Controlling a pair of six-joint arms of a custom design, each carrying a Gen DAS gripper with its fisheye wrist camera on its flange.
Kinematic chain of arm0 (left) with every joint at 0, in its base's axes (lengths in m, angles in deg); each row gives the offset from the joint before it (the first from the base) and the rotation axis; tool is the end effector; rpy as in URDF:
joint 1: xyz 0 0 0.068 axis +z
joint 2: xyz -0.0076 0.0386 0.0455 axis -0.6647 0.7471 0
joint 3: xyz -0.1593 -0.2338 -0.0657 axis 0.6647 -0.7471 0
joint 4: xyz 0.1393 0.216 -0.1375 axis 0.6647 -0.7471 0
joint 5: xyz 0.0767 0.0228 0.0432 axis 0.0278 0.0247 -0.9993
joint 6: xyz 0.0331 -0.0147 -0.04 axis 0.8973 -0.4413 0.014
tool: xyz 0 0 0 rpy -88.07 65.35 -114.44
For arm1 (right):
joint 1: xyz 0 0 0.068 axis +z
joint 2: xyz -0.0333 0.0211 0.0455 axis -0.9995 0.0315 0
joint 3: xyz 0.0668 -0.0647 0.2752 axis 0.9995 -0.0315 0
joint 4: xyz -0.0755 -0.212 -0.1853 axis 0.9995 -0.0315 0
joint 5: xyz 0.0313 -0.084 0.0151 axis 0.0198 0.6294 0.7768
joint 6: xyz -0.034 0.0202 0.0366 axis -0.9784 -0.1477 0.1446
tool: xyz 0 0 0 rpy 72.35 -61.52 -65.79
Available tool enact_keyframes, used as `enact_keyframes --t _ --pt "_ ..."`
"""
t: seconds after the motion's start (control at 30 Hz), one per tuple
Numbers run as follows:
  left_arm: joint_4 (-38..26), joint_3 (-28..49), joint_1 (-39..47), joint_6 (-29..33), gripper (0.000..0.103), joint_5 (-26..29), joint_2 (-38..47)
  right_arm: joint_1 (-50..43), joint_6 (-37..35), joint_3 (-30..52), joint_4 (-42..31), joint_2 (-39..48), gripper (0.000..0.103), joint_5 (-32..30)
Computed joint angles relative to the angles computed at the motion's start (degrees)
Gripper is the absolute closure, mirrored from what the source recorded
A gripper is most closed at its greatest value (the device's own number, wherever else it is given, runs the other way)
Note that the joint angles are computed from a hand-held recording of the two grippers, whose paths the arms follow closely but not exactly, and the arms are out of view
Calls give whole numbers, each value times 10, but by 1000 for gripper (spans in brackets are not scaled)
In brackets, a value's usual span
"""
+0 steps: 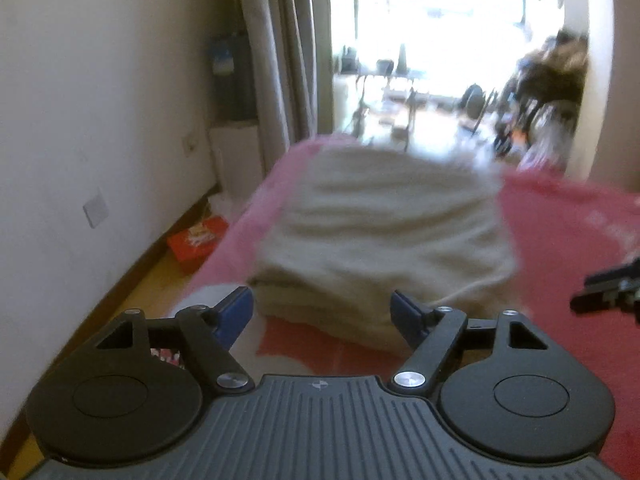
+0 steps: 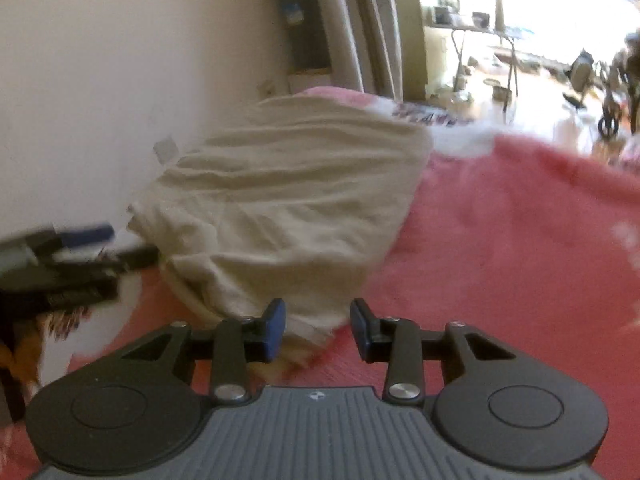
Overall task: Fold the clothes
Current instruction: 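Lower the stack onto the blanket and open both grippers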
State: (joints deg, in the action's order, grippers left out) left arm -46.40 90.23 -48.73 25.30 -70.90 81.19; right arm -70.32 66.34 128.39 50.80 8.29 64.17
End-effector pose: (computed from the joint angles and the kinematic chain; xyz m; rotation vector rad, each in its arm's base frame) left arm 0.2669 -0.0312 0.2145 0.0795 2.1834 -0.0245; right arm 0.3195 0.1111 0.2215 -0.4620 2.3812 0.4129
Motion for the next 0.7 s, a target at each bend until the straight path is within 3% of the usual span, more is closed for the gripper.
enact_keyframes --t 0.13,0.23,0.33,0.37,0.43,0.57,0.63,0.7 --pt "-195 75 -20 -43 24 23 -146 -51 -98 24 -169 -117 63 -34" --pt "-337 206 -63 -76 18 -4 -197 -110 -146 67 -295 -203 63 -87" --pt "-432 345 -168 -135 8 -99 -200 -191 -168 86 -351 -271 54 -196" --pt "-456 377 -218 -159 4 -149 -191 -217 -176 82 -363 -295 47 -229" --pt "-520 430 -342 -232 3 -267 -170 -264 -188 66 -388 -339 44 -281" --pt "-620 406 -589 -472 0 -465 -153 -347 -245 34 -481 -402 37 -340" --pt "-631 345 -653 -605 0 -497 -160 -387 -291 26 -525 -416 32 -351" --pt "-586 257 -664 -698 0 -474 -194 -397 -297 16 -524 -437 27 -318"
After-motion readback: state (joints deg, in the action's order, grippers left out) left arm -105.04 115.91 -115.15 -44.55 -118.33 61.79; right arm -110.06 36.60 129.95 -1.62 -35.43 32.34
